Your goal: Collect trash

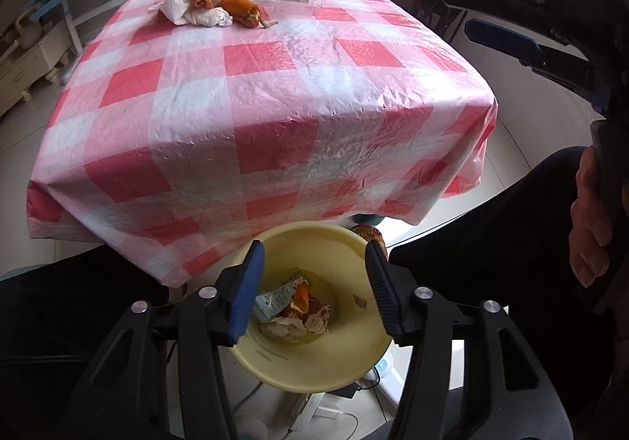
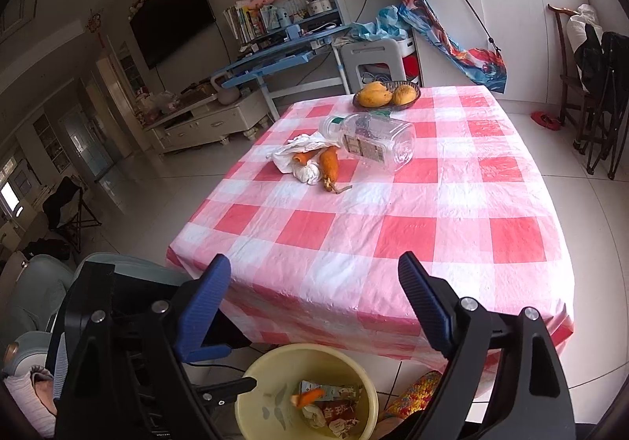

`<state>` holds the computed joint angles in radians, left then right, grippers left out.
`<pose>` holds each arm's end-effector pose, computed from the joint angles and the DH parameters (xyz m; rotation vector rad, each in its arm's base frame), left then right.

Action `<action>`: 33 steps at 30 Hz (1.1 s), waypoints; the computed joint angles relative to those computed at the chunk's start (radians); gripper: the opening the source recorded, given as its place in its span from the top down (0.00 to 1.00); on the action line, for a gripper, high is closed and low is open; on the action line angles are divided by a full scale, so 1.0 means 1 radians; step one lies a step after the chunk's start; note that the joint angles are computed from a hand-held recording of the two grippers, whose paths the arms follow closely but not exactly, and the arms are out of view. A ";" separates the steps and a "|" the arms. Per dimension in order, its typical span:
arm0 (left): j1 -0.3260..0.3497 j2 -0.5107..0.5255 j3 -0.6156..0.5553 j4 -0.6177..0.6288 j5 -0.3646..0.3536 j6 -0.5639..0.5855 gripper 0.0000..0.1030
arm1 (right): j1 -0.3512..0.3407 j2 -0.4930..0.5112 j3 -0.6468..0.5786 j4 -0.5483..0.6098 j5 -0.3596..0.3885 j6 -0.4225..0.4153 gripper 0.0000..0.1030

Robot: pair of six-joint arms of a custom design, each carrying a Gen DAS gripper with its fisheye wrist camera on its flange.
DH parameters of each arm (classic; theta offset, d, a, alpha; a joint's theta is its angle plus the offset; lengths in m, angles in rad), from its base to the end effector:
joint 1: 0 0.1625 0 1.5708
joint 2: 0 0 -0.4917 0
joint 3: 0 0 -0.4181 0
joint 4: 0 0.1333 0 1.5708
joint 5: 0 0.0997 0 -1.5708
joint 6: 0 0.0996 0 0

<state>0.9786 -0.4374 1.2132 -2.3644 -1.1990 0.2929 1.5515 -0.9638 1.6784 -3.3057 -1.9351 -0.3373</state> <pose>-0.3312 -0.7959 -0.0130 1.1841 2.5095 -0.1022 0.0838 -0.7295 0.3287 0.1328 -2.3566 1.2163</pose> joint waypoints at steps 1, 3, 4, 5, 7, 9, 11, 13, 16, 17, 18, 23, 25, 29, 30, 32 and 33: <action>0.000 -0.004 0.004 -0.024 0.004 0.001 0.45 | 0.004 0.005 -0.001 -0.014 -0.012 -0.013 0.19; -0.003 -0.013 0.017 -0.102 0.023 0.005 0.42 | 0.011 0.015 -0.003 -0.050 -0.031 -0.039 0.18; -0.004 -0.014 0.017 -0.151 0.032 0.004 0.36 | 0.016 0.020 -0.004 -0.074 -0.042 -0.054 0.18; -0.004 -0.018 0.027 -0.215 0.047 0.002 0.32 | 0.020 0.026 -0.005 -0.098 -0.055 -0.070 0.17; -0.005 -0.024 0.045 -0.352 0.087 -0.009 0.19 | 0.031 0.044 -0.012 -0.153 -0.094 -0.108 0.14; -0.004 -0.023 0.048 -0.439 0.128 -0.027 0.17 | 0.039 0.060 -0.020 -0.191 -0.127 -0.143 0.13; -0.002 -0.021 0.040 -0.473 0.156 -0.047 0.16 | 0.045 0.076 -0.031 -0.222 -0.157 -0.176 0.13; -0.001 -0.015 0.036 -0.508 0.182 -0.049 0.16 | 0.050 0.089 -0.037 -0.258 -0.180 -0.208 0.12; 0.000 -0.006 0.028 -0.530 0.207 -0.043 0.15 | 0.056 0.105 -0.047 -0.299 -0.213 -0.242 0.10; 0.000 -0.004 0.029 -0.539 0.209 -0.039 0.15 | 0.058 0.110 -0.051 -0.310 -0.224 -0.252 0.10; 0.000 -0.003 0.029 -0.544 0.211 -0.036 0.14 | 0.060 0.116 -0.055 -0.318 -0.235 -0.261 0.09; 0.001 0.005 0.025 -0.562 0.216 -0.027 0.12 | 0.063 0.138 -0.072 -0.333 -0.281 -0.298 0.09; 0.002 0.007 0.022 -0.565 0.216 -0.031 0.12 | 0.064 0.142 -0.076 -0.334 -0.292 -0.307 0.09; 0.004 0.008 0.019 -0.568 0.214 -0.041 0.12 | 0.064 0.145 -0.078 -0.336 -0.307 -0.314 0.09; 0.004 0.010 0.017 -0.567 0.215 -0.043 0.12 | 0.064 0.145 -0.077 -0.338 -0.309 -0.316 0.09; 0.004 0.012 0.015 -0.567 0.217 -0.044 0.12 | 0.066 0.147 -0.078 -0.339 -0.313 -0.321 0.09; 0.004 0.012 0.015 -0.567 0.217 -0.044 0.12 | 0.067 0.148 -0.077 -0.342 -0.316 -0.325 0.09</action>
